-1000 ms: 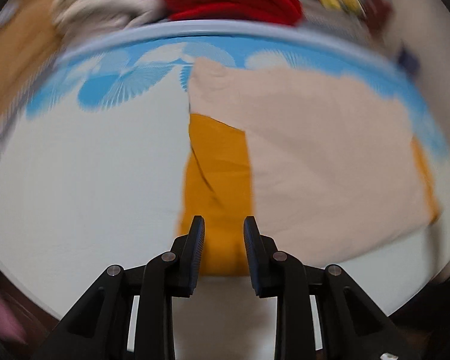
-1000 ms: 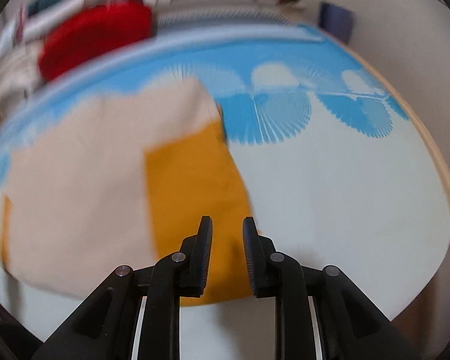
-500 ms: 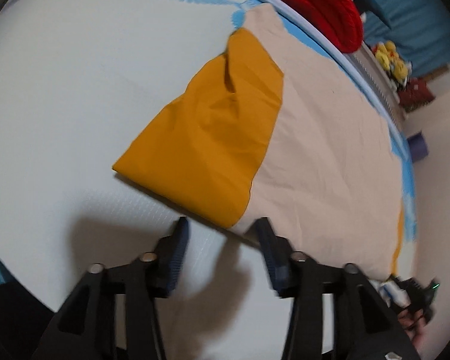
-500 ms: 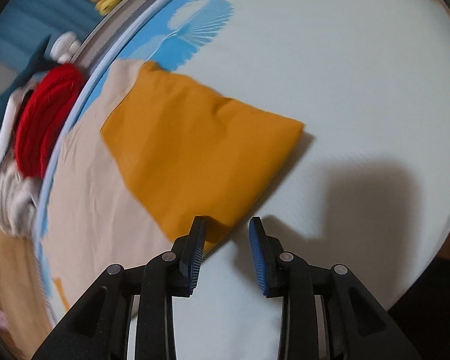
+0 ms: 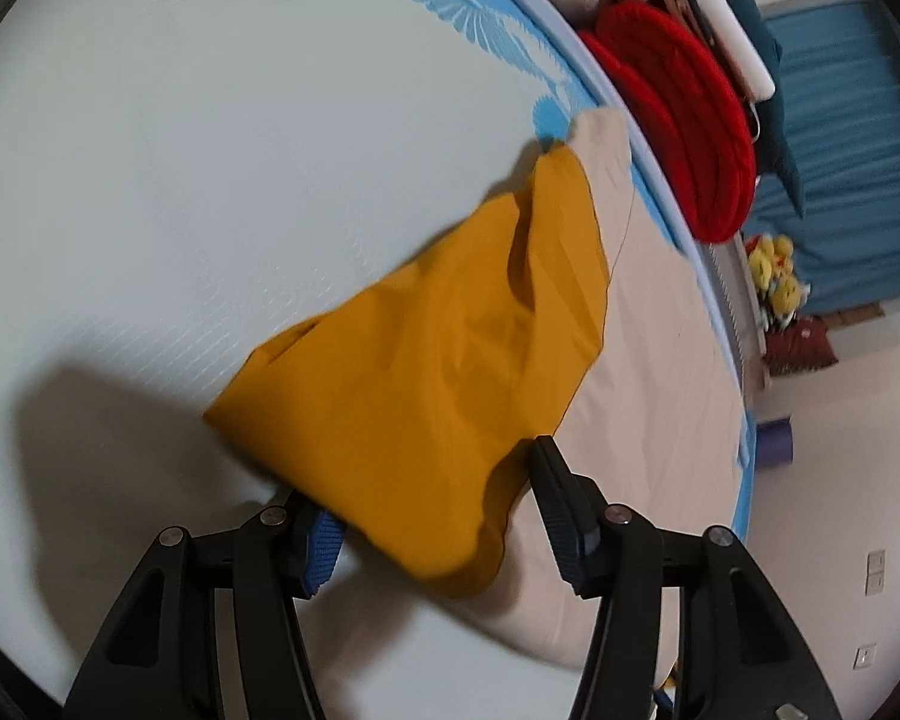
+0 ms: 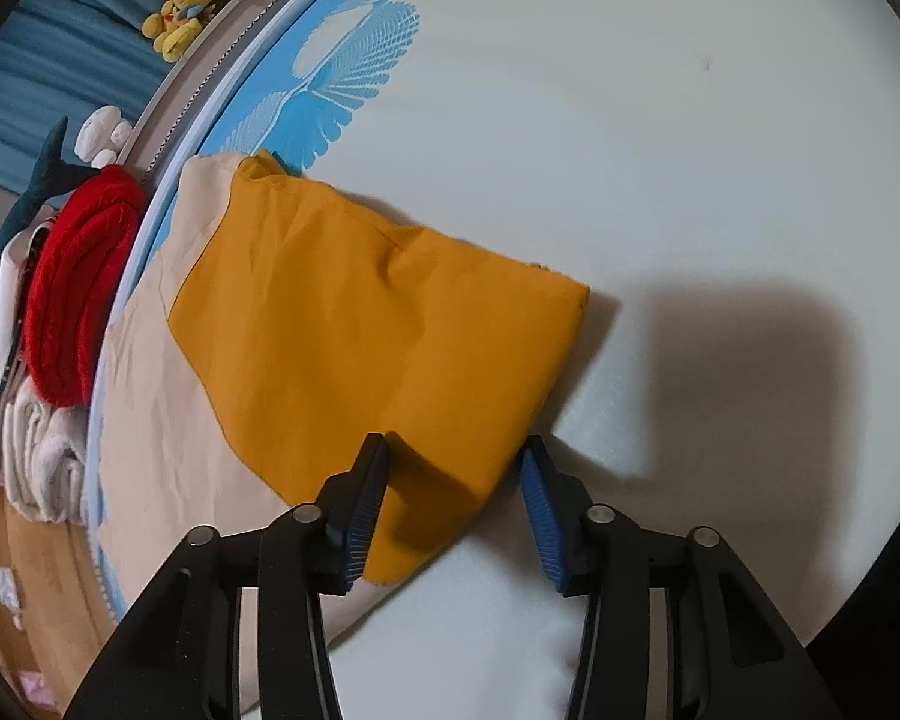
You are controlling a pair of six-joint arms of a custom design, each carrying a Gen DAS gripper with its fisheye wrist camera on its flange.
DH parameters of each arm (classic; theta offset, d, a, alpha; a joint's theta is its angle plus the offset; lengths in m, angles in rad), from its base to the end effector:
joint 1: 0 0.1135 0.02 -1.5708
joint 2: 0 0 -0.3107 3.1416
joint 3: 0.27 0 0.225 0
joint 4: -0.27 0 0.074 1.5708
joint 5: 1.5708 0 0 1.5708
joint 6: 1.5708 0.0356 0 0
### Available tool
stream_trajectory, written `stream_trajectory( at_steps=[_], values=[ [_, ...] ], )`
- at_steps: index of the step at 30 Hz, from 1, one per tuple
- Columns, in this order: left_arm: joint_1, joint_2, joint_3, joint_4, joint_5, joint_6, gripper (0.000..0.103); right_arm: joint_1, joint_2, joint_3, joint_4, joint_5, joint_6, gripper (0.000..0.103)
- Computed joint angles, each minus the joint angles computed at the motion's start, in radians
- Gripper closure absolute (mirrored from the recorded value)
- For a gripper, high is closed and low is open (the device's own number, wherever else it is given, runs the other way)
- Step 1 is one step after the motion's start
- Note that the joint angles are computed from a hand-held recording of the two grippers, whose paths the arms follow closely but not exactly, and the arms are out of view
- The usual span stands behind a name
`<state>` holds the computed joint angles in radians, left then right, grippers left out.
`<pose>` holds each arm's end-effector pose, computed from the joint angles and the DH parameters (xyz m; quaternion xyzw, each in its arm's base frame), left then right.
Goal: Fold large clothes
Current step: 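Grasp the orange folded edge with the left gripper while the right gripper grasps it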
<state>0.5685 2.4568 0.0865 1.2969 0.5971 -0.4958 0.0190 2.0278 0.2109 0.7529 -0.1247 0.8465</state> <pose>0.1763 0.0888 0.0249 -0.4076 0.8350 -0.2764 0.2455 0.2154 0.0085 0.0718 0.3742 0.8909 0.1597 0.2019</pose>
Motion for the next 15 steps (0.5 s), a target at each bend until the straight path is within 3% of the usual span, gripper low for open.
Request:
stream_trajectory(
  at_steps=[2,3,6,8,13,15],
  values=[
    [-0.024,0.055,-0.017,0.115,-0.012,-0.043,0.056,0.018,0.003,0.015,-0.021,0.038,-0.014,0.083],
    [-0.03,0.077,-0.013,0.144,-0.002,-0.058,0.066,0.027,0.01,0.02,-0.023,0.051,-0.019,0.088],
    [0.01,0.081,0.028,0.084,0.084,-0.044,0.087,0.059,0.008,0.024,-0.029,0.094,-0.038,0.095],
    [0.029,0.037,0.041,0.01,0.115,-0.017,0.091,0.067,0.007,0.023,-0.026,0.103,-0.034,0.096],
    [0.08,-0.269,0.023,-0.286,0.092,0.13,0.095,0.095,-0.013,0.004,-0.015,0.125,0.018,0.098],
    [0.132,-0.441,0.049,-0.514,0.074,0.185,0.097,0.141,-0.049,0.001,-0.053,0.158,0.037,0.098]
  ],
)
